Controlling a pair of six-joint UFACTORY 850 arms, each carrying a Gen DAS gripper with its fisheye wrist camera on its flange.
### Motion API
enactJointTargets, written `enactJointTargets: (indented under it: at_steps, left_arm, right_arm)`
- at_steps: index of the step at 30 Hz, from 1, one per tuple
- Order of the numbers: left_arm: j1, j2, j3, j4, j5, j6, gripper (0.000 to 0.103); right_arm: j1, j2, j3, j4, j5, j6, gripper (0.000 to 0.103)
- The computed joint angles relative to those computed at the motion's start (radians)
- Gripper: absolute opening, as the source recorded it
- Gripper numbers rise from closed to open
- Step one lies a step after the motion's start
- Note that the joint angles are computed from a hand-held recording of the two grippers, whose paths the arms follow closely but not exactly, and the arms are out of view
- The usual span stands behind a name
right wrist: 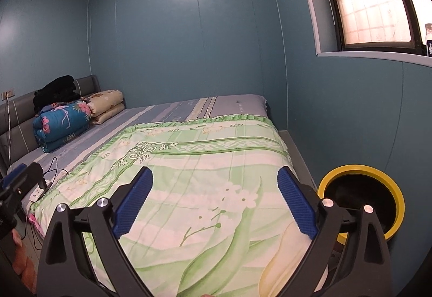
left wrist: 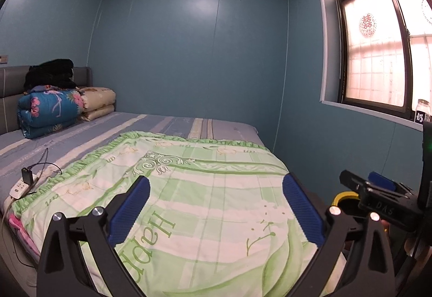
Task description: Collect trash
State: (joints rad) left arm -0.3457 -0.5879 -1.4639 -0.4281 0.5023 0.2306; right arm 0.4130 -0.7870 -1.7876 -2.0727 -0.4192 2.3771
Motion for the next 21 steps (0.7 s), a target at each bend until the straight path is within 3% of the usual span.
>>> enactJointTargets:
  at_steps: [2,13,21]
  left_arm:
    - [-0.007,0.004,0.005,-0.050,0.022,0.052,0.095]
    - [-0.007,0.010,0.014,-0.028,0.037,0.013,0.095]
    - [0.000,0.001,0.000,-0.014,0.005,-0.004,0.095]
  right_arm:
    - [0.001,0.005,0.011,-0.018,-0.007,0.023,0.089]
    - [0.001,0.018,0.035,-0.041,-0.018,0.053,0.090]
    - [-0.003,0.013,0.026,-0.035,-0.004,0.046,0.090]
